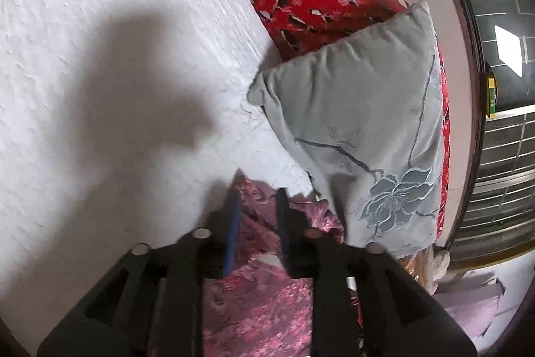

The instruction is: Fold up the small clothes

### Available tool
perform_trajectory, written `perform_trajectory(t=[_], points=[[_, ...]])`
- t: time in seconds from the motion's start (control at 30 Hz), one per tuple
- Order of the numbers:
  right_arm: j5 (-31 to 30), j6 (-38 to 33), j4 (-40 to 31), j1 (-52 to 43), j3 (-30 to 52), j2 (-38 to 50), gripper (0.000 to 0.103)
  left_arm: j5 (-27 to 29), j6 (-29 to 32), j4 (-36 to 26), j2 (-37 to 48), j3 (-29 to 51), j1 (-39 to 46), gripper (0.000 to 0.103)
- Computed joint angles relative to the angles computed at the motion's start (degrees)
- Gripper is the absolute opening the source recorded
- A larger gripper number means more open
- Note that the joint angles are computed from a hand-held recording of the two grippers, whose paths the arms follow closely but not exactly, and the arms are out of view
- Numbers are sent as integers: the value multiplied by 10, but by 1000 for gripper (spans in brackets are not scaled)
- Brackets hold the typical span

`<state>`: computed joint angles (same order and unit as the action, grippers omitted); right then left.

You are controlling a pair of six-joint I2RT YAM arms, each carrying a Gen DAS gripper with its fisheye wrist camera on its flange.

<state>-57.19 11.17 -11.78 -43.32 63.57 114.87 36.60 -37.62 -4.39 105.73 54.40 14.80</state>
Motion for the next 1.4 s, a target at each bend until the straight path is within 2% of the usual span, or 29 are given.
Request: perform_trajectory(t=[0.03, 0.13, 0.17, 0.23, 0.27, 0.3, 0.4, 0.47, 0.53, 0.6, 0.63, 0.73, 0.8, 0.9, 0.93, 0.97, 1.0, 1.03, 1.1, 1.13, 1.17, 1.23, 1.27, 1.33, 1.4], points=[[28, -53, -33, 7, 0, -6, 51, -3, 15, -11, -2, 0, -2, 24], [76, -152, -72, 32, -29, -30, 52, 16, 98, -34, -15, -29, -19, 25], [85, -179, -66, 41, -57, -49, 52, 28, 126, -28, -19, -46, -24, 30], [110, -205, -15, 58, -126, -95, 53, 35, 174, -17, -29, -79, -44, 34], [117, -224, -3, 69, -148, -108, 52, 22, 191, -11, -30, -88, -64, 34], [126, -243, -22, 87, -142, -99, 52, 7, 197, -12, -21, -84, -83, 34], [160, -207, -33, 134, -100, -59, 49, -70, 165, -30, 21, -23, -139, 34], [168, -147, -3, 144, -65, -40, 48, -145, 147, -65, 48, 43, -164, 32], [169, -57, 46, 134, -42, -38, 49, -185, 116, -89, 58, 94, -163, 27], [138, 3, 80, 108, -30, -36, 50, -174, 78, -76, 44, 106, -135, 27], [138, 11, 85, 92, -29, -42, 51, -165, 71, -73, 38, 106, -122, 27], [165, -65, 27, 77, -14, -43, 63, -135, 98, -71, 31, 89, -93, 29], [199, -115, 13, 76, -19, -35, 65, -121, 116, -72, 40, 72, -87, 33], [241, -123, 14, 97, -19, -5, 64, -101, 125, -80, 67, 56, -95, 33], [240, -114, 24, 104, -24, 2, 53, -104, 124, -80, 73, 53, -102, 33], [226, -116, 33, 106, -30, 3, 18, -109, 127, -72, 70, 41, -107, 33], [220, -116, 42, 114, -37, -4, 6, -118, 128, -64, 65, 33, -112, 33], [229, -109, 61, 122, -49, -21, 7, -130, 130, -56, 60, 26, -118, 33], [198, -74, 145, 113, -93, -54, 5, -149, 130, -50, 61, 26, -124, 33], [209, -59, 159, 113, -95, -55, 5, -154, 128, -54, 66, 31, -125, 33], [234, -55, 143, 114, -81, -43, 5, -153, 124, -56, 67, 33, -122, 33], [319, -77, 41, 125, -14, 16, 6, -147, 115, -57, 61, 27, -115, 32], [323, -78, 28, 124, -9, 22, 6, -145, 117, -51, 42, 10, -112, 32], [260, -70, 80, 91, -63, -12, 13, -138, 139, -46, 0, -24, -108, 32], [188, -79, 80, 52, -98, -37, 21, -127, 153, -21, -58, -81, -116, 33]])
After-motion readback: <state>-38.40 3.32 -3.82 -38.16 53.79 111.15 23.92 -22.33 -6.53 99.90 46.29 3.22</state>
